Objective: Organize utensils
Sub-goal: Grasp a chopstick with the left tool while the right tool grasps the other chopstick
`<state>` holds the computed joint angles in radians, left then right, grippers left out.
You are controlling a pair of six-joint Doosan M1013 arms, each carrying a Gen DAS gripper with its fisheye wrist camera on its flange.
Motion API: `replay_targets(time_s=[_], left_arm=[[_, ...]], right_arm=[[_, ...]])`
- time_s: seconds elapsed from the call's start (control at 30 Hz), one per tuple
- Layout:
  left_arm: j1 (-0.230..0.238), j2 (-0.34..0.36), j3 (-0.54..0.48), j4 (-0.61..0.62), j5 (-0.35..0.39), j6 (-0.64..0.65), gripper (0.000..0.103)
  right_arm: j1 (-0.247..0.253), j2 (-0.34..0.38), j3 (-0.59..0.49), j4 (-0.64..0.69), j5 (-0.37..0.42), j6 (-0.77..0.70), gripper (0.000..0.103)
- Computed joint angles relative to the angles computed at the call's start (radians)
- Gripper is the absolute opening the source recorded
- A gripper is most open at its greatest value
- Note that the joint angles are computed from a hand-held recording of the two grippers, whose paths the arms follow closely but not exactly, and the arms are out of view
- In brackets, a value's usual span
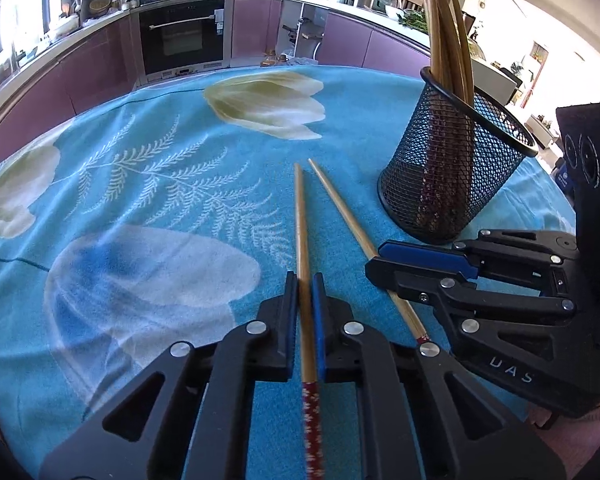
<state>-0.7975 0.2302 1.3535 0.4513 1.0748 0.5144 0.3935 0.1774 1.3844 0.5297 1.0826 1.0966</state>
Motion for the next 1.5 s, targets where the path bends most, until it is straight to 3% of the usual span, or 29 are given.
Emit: replay_targets(time_s=[0.43, 0.87, 1.03, 1.5], left_arm=[[-0.019, -0.019, 0.020, 0.013, 0.010, -0.063, 0.008], [-0.018, 0.009, -0.017, -0.003, 0.042, 0.025, 0.009], [-0.015, 0.025, -0.037, 0.011, 0.055, 0.043, 0.008], [-0.024, 0.002, -0.025, 0.036, 0.030, 0.003, 0.008]], right_arm=[[-0.031, -0.019, 0.014, 0.086, 0.035, -0.044, 0.006], [0.009, -0.021, 0.018, -0.026, 0.008, -0.062, 0.012], [-0.002, -0.014, 0.017, 0.000, 0.008, -0.066, 0.006], [-0.036, -0.034, 0.022, 0.115, 0.013, -0.126, 0.006]])
